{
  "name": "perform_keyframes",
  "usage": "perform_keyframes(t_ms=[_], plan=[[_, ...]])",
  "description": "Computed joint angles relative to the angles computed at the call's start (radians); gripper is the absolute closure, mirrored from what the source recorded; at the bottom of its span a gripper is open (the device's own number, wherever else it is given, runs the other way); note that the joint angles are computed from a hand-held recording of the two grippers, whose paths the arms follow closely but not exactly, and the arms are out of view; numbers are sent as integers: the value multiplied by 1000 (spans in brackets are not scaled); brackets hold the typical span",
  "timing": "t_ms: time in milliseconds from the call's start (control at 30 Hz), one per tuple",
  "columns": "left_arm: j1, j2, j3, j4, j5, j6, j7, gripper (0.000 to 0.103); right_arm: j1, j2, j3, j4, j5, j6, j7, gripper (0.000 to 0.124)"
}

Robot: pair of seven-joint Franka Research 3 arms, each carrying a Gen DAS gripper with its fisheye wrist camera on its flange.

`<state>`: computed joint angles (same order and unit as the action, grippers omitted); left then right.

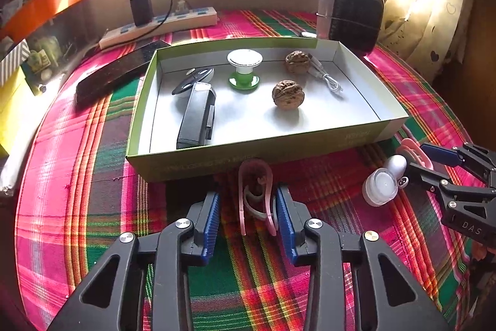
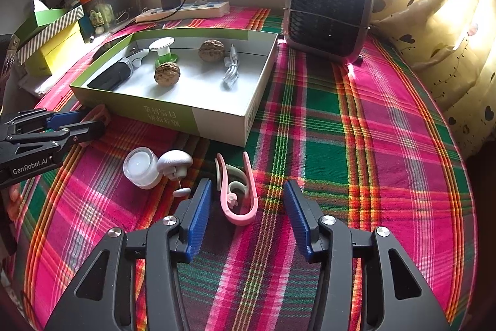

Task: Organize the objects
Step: 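Close the left tool on a pink loop clip while the right closes on another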

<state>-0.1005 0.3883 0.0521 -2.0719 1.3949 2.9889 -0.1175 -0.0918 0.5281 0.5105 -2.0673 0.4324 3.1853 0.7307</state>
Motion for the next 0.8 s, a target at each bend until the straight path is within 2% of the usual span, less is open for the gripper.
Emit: perform_keyframes(t_ms=[133, 200, 800], plan=[[0, -4, 4, -3, 18, -4, -17, 79, -16, 2, 19, -6, -2, 7, -6, 96], [5, -5, 3, -4, 25, 0, -25, 81, -22, 3, 25, -7, -5, 8, -6, 99], [16, -7, -13, -4, 46, -10, -39, 81, -14, 5, 15, -7, -30, 12, 24, 99]])
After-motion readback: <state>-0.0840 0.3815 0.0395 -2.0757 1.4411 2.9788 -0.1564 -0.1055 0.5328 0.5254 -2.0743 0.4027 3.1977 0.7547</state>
